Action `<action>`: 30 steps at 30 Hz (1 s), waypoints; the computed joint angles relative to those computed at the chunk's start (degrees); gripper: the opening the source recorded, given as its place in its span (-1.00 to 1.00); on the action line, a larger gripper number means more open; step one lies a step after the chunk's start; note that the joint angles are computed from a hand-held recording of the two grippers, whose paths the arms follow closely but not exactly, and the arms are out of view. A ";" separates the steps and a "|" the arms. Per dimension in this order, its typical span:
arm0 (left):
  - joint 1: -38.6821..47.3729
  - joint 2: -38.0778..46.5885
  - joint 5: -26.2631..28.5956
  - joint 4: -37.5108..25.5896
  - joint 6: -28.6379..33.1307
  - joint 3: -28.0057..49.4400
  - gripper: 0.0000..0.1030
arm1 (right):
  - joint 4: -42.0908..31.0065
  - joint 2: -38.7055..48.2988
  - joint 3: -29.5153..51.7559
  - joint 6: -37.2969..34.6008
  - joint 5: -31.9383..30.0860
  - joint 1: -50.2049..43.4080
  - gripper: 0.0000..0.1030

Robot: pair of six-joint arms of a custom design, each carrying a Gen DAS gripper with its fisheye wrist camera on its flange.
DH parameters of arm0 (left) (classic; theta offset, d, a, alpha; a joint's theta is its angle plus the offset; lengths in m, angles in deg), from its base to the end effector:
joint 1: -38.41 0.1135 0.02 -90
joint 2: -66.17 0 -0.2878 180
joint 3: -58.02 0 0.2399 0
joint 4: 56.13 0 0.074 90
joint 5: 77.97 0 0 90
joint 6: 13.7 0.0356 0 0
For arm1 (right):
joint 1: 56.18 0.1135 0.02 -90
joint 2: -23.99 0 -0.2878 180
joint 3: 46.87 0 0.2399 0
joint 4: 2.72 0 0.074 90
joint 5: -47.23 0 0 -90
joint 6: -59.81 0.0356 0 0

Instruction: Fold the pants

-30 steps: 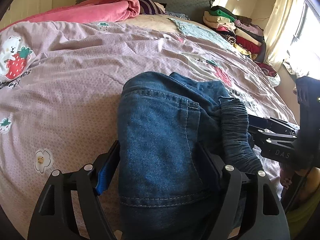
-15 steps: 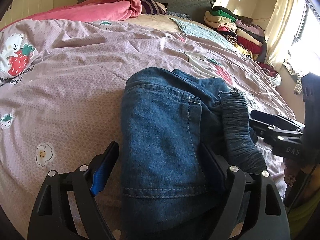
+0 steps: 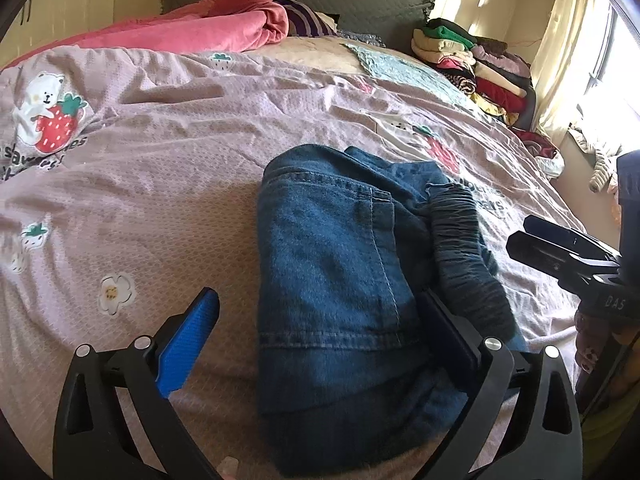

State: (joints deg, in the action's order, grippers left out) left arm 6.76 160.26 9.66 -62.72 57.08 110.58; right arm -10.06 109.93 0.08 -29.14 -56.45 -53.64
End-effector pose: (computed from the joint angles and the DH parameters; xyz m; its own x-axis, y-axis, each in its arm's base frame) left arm 0.2504 -0.1526 0.1599 -0.7633 0.0841 -0.6405 0.2642 0.9454 -0.1907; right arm 0.2604 0.0200 0.1711 -0.7263 -0.0144 -0.6873 -0.1929 0.9639 0.1837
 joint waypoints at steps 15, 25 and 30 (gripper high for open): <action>-3.46 -14.25 -6.19 -6.71 -2.00 -4.33 0.91 | -2.50 -16.61 -5.50 0.86 2.54 2.15 0.82; -9.84 -24.76 -13.15 -12.36 -4.34 -5.97 0.91 | -9.73 -29.83 -7.42 1.53 5.15 5.26 0.82; -13.74 -29.53 -16.77 -15.69 -5.84 -6.58 0.91 | -14.08 -36.50 -7.69 2.28 6.13 5.86 0.82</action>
